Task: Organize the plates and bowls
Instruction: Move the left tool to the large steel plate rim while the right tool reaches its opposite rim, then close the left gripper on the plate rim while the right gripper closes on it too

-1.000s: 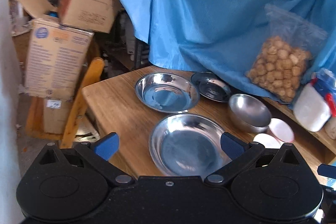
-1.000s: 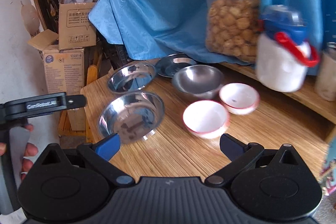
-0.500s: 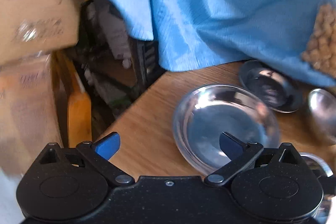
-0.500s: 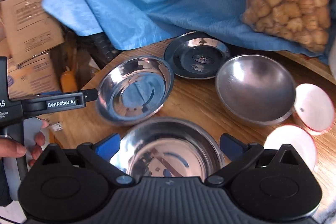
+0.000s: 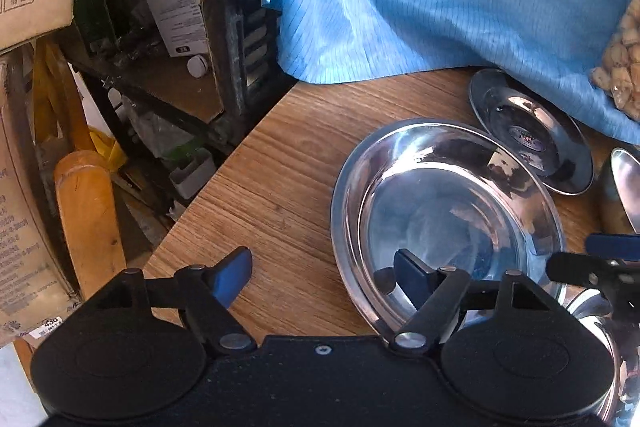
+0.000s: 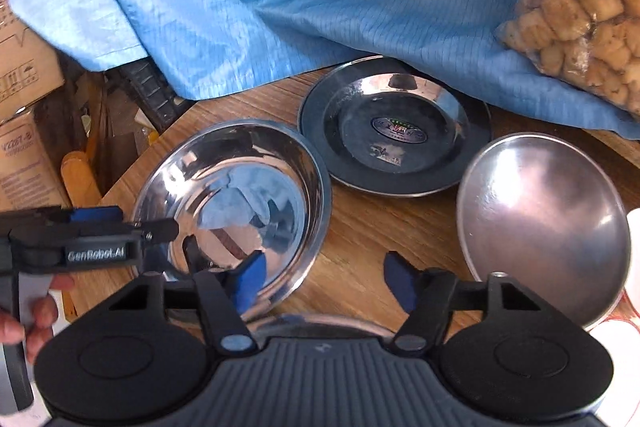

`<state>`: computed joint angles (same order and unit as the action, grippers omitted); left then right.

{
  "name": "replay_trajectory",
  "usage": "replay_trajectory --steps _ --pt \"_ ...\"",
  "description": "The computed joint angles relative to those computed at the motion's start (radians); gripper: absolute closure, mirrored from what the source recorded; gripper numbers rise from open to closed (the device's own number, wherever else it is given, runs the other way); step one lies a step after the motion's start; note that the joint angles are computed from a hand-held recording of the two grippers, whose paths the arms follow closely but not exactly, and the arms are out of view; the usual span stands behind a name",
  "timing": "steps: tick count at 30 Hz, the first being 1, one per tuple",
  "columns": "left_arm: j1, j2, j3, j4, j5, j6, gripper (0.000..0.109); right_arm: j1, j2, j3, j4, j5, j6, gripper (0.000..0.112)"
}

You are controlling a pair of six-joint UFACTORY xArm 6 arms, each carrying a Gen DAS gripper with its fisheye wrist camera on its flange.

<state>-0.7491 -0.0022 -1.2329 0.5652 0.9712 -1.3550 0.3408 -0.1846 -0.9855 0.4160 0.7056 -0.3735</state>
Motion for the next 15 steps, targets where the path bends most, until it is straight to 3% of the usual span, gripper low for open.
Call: replay_trajectory --steps 4,6,8,12,15 --pt "0.012 -0.010 0.013 -0.008 -0.044 -0.005 0.043 0.001 0.037 -0.027 -0.010 0.004 0.018 0.071" --pt "0.017 -0.015 0.020 -0.013 -0.068 -0.008 0.059 0.000 0.048 -0.039 -0.005 0.011 0.014 0.076" --pt "0.024 -0.020 0.031 -0.019 -0.098 -0.009 0.067 0.002 0.059 -0.050 -0.004 0.016 0.011 0.082" --pt "0.029 -0.024 0.044 -0.026 -0.136 -0.011 0.082 0.005 0.070 -0.054 -0.017 0.013 0.014 0.085" --pt "0.025 -0.021 0.038 -0.021 -0.120 -0.018 0.093 0.009 0.071 -0.047 -0.003 0.003 -0.007 0.090"
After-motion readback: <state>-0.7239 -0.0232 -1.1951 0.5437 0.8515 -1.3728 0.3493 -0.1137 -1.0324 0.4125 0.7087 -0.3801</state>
